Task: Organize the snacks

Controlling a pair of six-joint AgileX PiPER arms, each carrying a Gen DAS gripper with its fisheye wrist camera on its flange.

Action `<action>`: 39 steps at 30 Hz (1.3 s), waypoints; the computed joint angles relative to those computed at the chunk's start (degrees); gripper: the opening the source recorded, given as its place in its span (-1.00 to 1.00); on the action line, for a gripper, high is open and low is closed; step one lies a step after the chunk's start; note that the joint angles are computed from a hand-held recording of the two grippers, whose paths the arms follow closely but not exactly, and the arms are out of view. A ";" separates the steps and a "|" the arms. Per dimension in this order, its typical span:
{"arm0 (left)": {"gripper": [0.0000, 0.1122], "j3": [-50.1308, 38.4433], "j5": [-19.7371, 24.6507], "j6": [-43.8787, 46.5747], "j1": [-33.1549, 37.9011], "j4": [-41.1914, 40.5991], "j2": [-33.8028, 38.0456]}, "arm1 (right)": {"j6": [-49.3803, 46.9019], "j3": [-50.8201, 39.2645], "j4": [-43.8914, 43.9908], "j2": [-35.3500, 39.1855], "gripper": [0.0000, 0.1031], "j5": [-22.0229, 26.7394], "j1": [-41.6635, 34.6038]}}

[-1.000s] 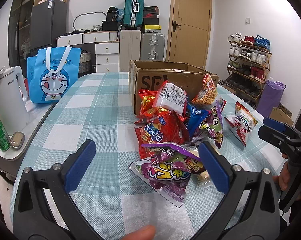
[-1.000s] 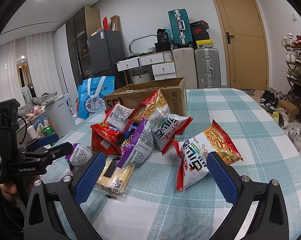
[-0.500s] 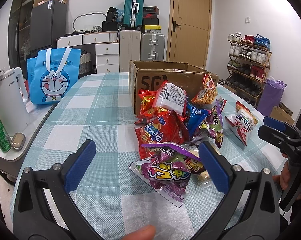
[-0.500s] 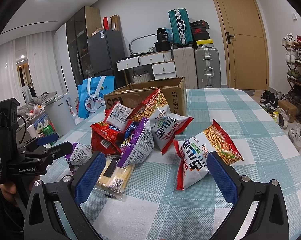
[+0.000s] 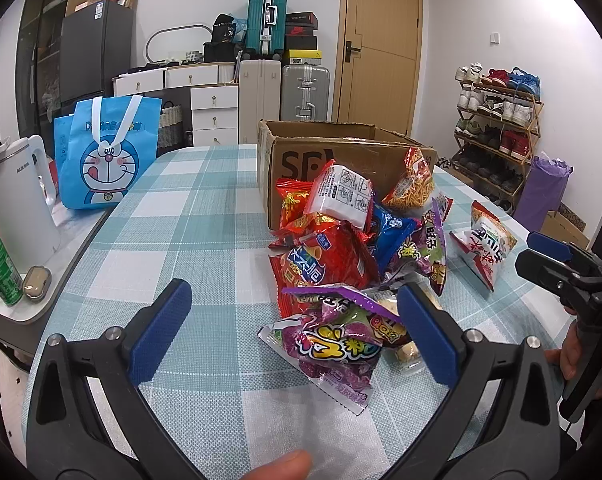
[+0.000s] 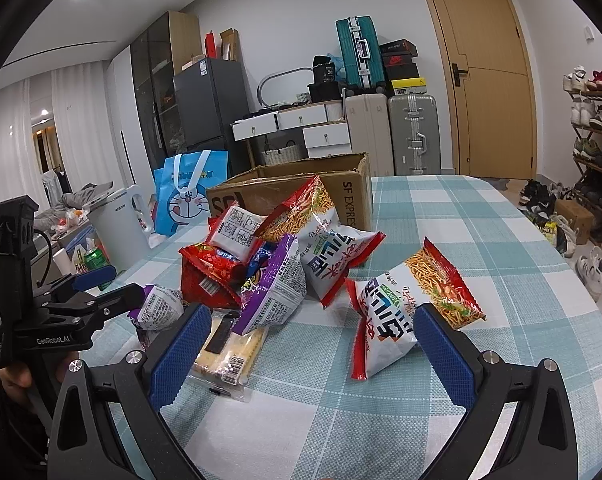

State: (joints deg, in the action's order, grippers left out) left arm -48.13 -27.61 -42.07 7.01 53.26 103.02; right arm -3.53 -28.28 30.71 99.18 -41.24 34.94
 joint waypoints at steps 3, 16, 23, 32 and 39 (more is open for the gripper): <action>0.83 0.24 0.31 -0.20 -0.01 0.16 -0.41 | -0.18 -0.35 -0.09 0.29 0.99 0.67 -0.38; 0.83 0.16 -0.68 -4.20 1.75 5.18 0.36 | 0.64 -2.35 -1.47 -0.63 0.99 6.77 -4.02; 0.83 -1.49 0.24 -9.08 1.71 11.12 0.62 | -1.06 -3.18 1.32 -1.78 0.99 10.40 -6.22; 0.82 -2.90 -2.31 -17.41 2.17 21.36 1.02 | -4.99 -6.28 8.85 -0.32 0.99 17.16 -10.46; 0.82 -2.24 0.59 -12.66 -0.43 18.43 0.96 | -2.34 -11.19 5.07 2.88 0.99 24.54 -15.43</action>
State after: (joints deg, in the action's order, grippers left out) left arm -50.36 -27.02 -54.73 6.57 71.68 103.98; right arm -5.87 -39.47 35.78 102.06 -16.70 19.51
